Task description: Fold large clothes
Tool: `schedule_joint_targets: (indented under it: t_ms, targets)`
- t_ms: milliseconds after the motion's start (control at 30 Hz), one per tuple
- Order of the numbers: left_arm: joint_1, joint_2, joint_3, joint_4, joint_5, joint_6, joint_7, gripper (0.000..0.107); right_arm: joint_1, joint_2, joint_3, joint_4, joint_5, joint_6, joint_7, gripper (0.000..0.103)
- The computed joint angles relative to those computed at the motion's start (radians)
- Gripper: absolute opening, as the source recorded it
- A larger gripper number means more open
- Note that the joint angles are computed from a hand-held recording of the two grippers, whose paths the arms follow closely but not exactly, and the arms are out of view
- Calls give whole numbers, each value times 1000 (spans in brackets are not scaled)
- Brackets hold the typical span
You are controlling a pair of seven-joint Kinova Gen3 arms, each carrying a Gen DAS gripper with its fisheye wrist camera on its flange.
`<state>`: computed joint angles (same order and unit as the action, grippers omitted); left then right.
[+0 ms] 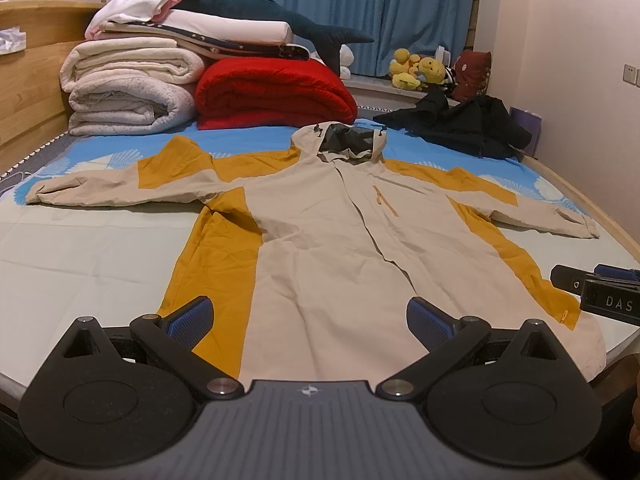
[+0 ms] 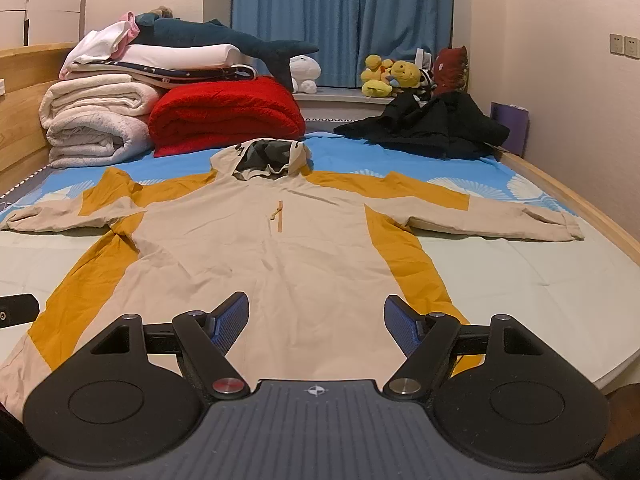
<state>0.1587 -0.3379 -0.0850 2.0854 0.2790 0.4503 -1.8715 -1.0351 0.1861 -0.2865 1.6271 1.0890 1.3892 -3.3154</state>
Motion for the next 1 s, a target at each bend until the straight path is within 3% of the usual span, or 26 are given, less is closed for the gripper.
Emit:
schedule_joint_targets:
  t_ms: [367,467,633,733,900,1000]
  targets:
    - [11,0,-9,1,-7,-3,5,102,-3,4,1,-4,3,1,-1,65]
    - [13,-2,-17,-5,-7,-4,-1,96,-7,3,4,-5,17,6,-15,55]
    - [-1,1,-49,-54,47,14,-111,64,7,-44,3,15,86,18,-48,55]
    - [74,31,-153,-112,110,18,-233,57,55,-90,-3,55,145,-26,-10,55]
    - [209,136,-334,-210,200,6,-396,57,191,-136,11,111,187,-136,71,55]
    - [136,217,-314,-227,197,15,-336,57,269,-123,30,135,148,-174,70,55]
